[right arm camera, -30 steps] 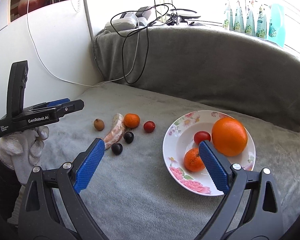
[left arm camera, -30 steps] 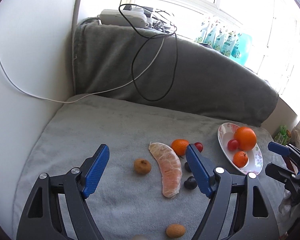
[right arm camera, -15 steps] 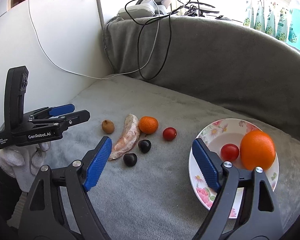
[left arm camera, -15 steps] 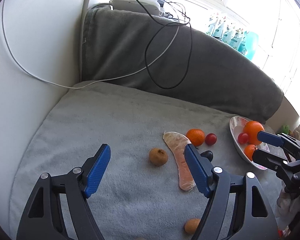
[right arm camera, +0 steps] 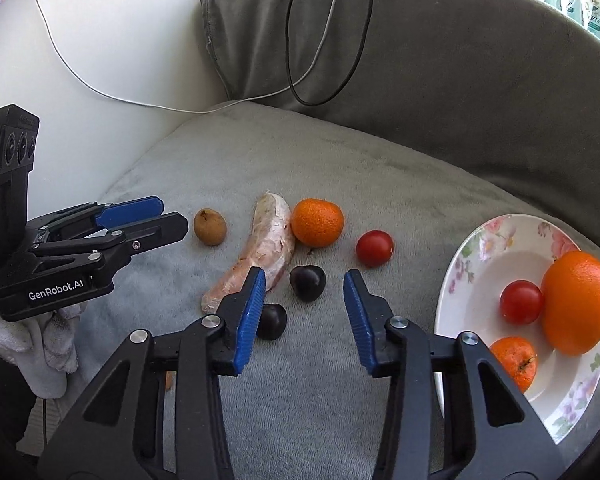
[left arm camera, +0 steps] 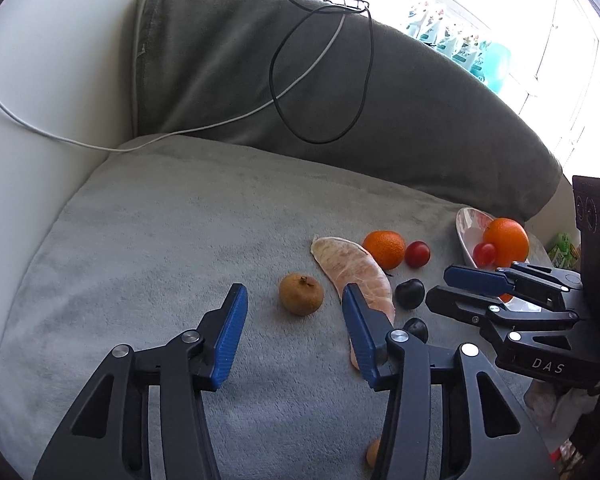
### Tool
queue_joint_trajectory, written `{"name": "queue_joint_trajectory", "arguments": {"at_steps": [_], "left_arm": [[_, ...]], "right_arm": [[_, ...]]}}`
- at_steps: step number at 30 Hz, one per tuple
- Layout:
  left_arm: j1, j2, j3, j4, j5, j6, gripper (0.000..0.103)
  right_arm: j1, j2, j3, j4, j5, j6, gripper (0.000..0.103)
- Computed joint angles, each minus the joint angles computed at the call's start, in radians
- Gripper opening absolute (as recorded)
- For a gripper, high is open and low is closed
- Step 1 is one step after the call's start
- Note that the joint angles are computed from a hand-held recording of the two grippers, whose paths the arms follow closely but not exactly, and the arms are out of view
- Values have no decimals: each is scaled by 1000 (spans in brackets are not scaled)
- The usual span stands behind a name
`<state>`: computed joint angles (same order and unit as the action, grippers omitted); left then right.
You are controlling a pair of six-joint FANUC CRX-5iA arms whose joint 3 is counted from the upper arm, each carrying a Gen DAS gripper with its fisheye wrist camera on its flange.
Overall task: Organize fruits
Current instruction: 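Grasp the kiwi with the left tool while the right tool grasps a dark plum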
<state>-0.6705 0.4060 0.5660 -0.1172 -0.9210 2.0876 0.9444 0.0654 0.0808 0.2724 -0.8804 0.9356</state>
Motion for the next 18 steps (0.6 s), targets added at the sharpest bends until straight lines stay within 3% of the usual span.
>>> {"name": "queue_joint_trajectory", "arguments": {"at_steps": [18], "left_arm": [[17, 52, 44, 37, -26, -34, 38]], "right_arm": [[-27, 78, 85, -66, -61, 47, 31]]}}
